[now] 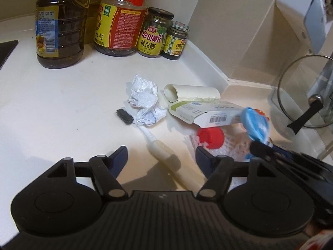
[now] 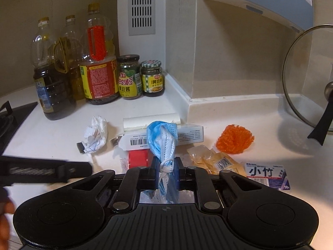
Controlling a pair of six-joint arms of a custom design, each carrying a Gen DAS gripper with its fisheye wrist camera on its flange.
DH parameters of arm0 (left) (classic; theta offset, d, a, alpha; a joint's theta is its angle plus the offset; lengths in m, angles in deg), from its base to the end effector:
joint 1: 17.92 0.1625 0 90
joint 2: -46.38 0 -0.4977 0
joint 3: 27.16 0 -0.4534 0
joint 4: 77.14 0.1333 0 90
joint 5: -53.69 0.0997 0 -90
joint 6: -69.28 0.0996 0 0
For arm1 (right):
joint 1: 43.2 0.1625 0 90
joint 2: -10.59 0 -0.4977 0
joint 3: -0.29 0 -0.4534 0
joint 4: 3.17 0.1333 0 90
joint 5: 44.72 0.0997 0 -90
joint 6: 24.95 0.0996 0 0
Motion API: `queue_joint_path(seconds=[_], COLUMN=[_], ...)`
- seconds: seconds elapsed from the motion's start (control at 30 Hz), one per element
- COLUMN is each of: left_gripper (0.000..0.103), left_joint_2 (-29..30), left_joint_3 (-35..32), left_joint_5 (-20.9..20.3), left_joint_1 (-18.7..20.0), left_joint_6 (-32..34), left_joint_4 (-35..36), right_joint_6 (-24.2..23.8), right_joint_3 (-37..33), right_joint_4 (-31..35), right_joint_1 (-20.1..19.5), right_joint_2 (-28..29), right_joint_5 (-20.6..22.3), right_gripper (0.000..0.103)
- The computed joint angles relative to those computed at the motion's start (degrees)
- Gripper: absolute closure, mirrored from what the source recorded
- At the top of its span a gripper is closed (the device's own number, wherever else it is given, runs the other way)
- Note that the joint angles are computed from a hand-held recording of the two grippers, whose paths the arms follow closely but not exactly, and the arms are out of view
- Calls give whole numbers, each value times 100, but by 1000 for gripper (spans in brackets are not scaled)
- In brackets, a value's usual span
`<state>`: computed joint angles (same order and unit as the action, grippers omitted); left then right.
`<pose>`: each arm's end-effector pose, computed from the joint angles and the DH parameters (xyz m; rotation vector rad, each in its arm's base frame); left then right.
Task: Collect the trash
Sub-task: 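Close the right tool on the blue mask while the left tool nears the toothbrush, then close the left tool on the white toothbrush handle and lift it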
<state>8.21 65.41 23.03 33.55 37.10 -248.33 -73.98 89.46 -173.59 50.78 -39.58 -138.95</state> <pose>-0.3065 -0.7365 0.1010 -0.1818 2.2842 -1.1895 0.1820 -0.8009 0.2508 1.1538 -2.3969 0.8913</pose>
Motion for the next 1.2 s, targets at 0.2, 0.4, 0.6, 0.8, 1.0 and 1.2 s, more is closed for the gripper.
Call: queue_joint_path(seconds=[0.2,0.4,0.6,0.8,1.0,1.2], left_gripper=[58,77,89,91,86,85], left_joint_2=[260,82,-318,-392,-271,-267], left_joint_3=[-417,-292,217,206,30,142], left_joint_5=[237,393,618,853,967,943], left_joint_1=[90,21,-125,-181,-138,-137], left_joint_6=[-375,-816,-1351,-1714,-1563,-1259], left_joint_4=[726,1455,2035,2749,3118,2692], right_joint_6=[-17,39,56,-1,-16,147], right_joint_3=[97,116,146,201,245,337], right_joint_4=[93,216,348,451,456,374], right_joint_1=[-63,-167,-242,-286,-312,-366], right_joint_2=[-197,-333,-441,-533,-592,-682], right_joint_5=[98,267,533,678,700,719], right_gripper=[89,89,89,89,89,89])
